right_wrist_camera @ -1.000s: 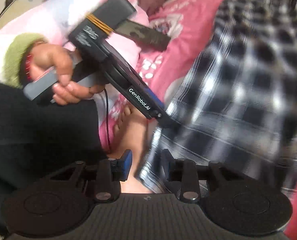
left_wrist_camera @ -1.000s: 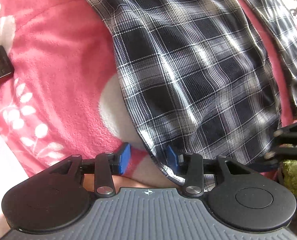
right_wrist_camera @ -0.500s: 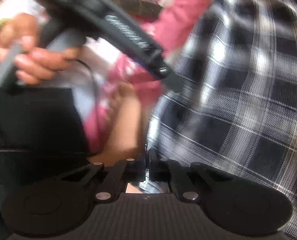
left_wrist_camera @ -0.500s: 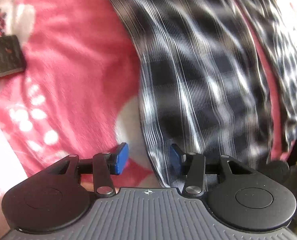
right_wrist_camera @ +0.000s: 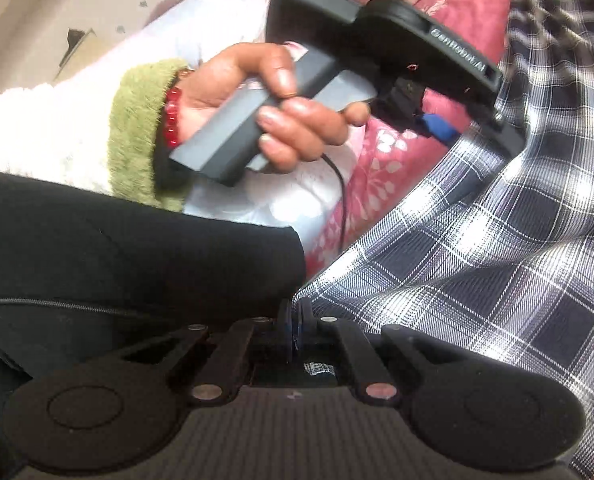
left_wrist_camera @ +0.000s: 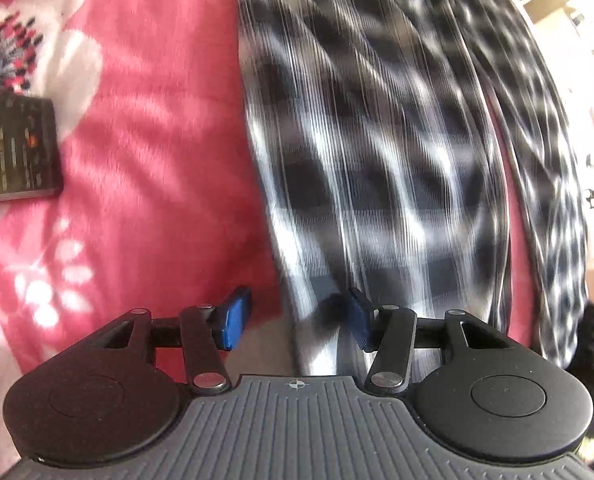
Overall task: Fold clothes
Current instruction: 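Lift the held pant edges with both grippers and fold them toward the waistband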
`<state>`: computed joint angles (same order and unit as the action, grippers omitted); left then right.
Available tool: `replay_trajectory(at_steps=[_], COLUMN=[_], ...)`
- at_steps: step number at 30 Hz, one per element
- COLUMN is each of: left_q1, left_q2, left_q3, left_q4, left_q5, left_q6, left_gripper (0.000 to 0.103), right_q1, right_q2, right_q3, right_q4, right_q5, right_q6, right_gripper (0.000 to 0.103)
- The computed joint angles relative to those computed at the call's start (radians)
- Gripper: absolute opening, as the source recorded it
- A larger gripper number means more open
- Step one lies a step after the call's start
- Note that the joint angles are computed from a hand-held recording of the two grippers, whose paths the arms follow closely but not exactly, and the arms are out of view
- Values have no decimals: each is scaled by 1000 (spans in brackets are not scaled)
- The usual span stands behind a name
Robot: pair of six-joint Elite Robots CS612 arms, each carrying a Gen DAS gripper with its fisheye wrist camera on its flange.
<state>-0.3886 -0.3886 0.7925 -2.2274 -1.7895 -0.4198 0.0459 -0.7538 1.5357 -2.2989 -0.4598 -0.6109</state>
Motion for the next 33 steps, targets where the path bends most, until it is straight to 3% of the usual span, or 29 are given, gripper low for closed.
replay_trajectory(at_steps=[5, 7, 9, 10, 16, 21, 24, 28, 33], left_q1=[-4, -17, -49, -51, -53, -51, -58, -78, -104], left_q2=[-1, -31, -115, -130, -113, -79, -58, -36, -54], left_q3=[2, 49, 122, 148, 105, 26, -15, -64, -75], left_q4=[-80, -126, -116, -134, -110, -45, -32, -22, -45], left_q5=[-9, 6, 4, 33, 92, 113, 136, 205, 255], left_q6=[-73, -93, -150, -143, -150, -146, -125, -82, -106], left_gripper=[51, 51, 51, 51, 49, 32, 11, 3, 1], right_q1=[18, 22, 23, 22, 21, 7, 5, 10, -5], right_q2=[13, 9, 6, 5, -6, -12, -6, 4, 25], right_q3=[-38, -35, -34, -33, -33, -14, -16, -5, 26], right_q4=[16, 13, 15, 16, 47, -4, -36, -142, -432], right_q5=[8, 10, 17, 23, 22, 59, 71, 85, 111], right_q6=[15, 12, 10, 11, 5, 42, 79, 152, 394], right_gripper=[2, 2, 2, 2, 2, 2, 2, 2, 2])
